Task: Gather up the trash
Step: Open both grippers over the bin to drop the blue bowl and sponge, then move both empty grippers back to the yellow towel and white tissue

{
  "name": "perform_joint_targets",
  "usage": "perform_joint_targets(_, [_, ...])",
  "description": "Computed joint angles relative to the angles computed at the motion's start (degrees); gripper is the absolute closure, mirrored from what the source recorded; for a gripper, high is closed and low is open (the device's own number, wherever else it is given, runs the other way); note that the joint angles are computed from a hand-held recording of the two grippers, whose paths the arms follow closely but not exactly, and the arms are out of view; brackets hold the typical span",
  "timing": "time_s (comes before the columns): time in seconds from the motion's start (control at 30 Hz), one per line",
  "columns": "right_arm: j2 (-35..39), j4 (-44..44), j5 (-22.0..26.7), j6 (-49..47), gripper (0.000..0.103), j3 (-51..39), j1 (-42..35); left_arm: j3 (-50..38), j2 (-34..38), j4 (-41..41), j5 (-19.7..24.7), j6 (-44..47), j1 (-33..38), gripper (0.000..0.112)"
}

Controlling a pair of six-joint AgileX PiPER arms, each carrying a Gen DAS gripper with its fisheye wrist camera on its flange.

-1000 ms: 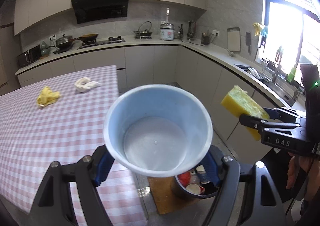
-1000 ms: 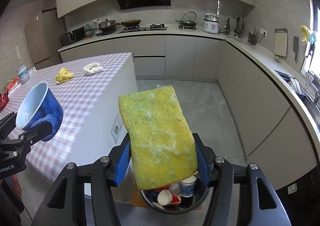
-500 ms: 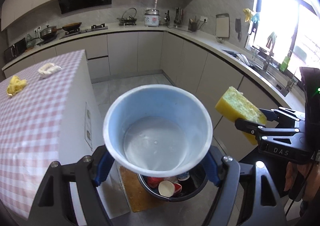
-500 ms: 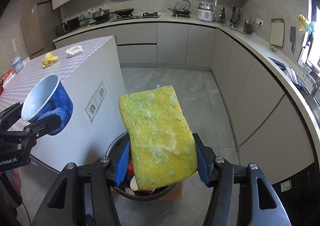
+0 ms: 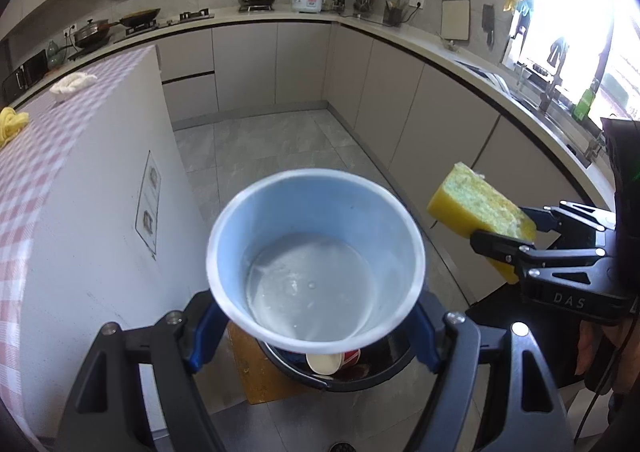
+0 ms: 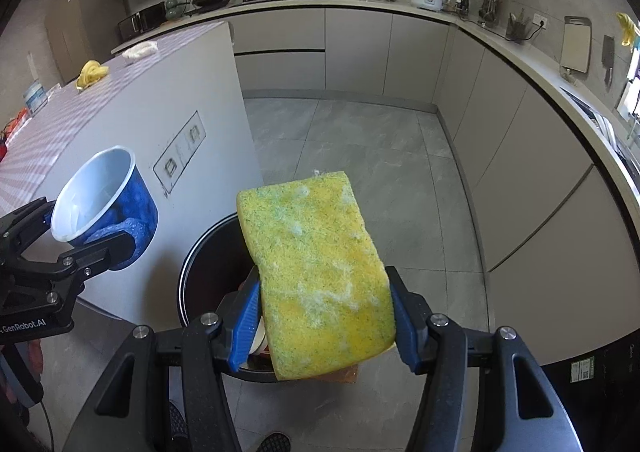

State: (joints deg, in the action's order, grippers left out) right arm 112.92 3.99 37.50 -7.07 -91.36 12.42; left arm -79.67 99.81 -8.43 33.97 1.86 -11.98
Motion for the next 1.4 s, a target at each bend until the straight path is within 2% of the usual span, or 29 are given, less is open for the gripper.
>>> perform_joint_targets(0.3, [8.0, 3.8, -2.3, -8.5, 0.043, -2.1, 1.2, 2.2, 4.4, -1.5, -4.8, 0.3, -0.1, 0.035])
perform_joint_targets(0.43, [12.4, 5.6, -1.7, -12.9, 0.043, -4.7, 1.5, 2.7, 6.8, -1.3, -5.7, -0.7, -0.5, 0.035])
perform_joint_targets(0.5, [14.7, 6.6, -1.1, -15.5, 0.04, -6.9, 1.7, 2.4, 8.1, -2.3, -5.3, 0.1, -0.6, 0.034])
perform_joint_targets(0.53, [15.5, 7.2, -2.0, -17.0, 0.035, -7.1, 1.7, 2.6, 8.6, -0.9, -6.1, -1.4, -1.0, 0.034])
perform_joint_targets(0.57, [16.5, 6.2, -3.1, -17.0, 0.021, -7.5, 1.8, 2.1, 9.6, 1.5, -5.7, -3.8, -1.4, 0.031])
perform_joint_targets(0.63, [17.8, -1.1, -4.7, -11.5, 0.001, -8.2, 2.3, 2.3, 9.5, 5.2, -5.3, -8.5, -1.5, 0.027])
perform_joint_targets(0.7, [17.6, -3.4, -6.6, -8.4, 0.0, -7.5, 1.6, 3.8, 8.3, 8.8, -7.0, -12.7, -1.8, 0.013])
perform_joint_targets(0.77, [18.2, -3.0, -5.8, -5.9, 0.0, -8.8, 0.3, 4.0, 8.0, 12.5, -7.5, -16.6, -2.5, 0.013])
perform_joint_targets(0.87, [19.1, -4.0, -4.2, -3.2, 0.0, -10.8, -0.4, 2.2, 9.0, 15.0, -5.4, -18.8, -3.5, 0.013])
perform_joint_targets(0.97, [18.5, -5.6, -4.8, -1.4, 0.0, -9.5, -0.7, 1.5, 9.4, 16.8, -4.8, -19.9, -4.2, 0.012])
perform_joint_targets(1.4, [13.6, -5.5, -7.6, 0.1, 0.0, -3.3, -1.8, 0.6, 8.8, 16.2, -3.8, -17.7, -3.8, 0.011])
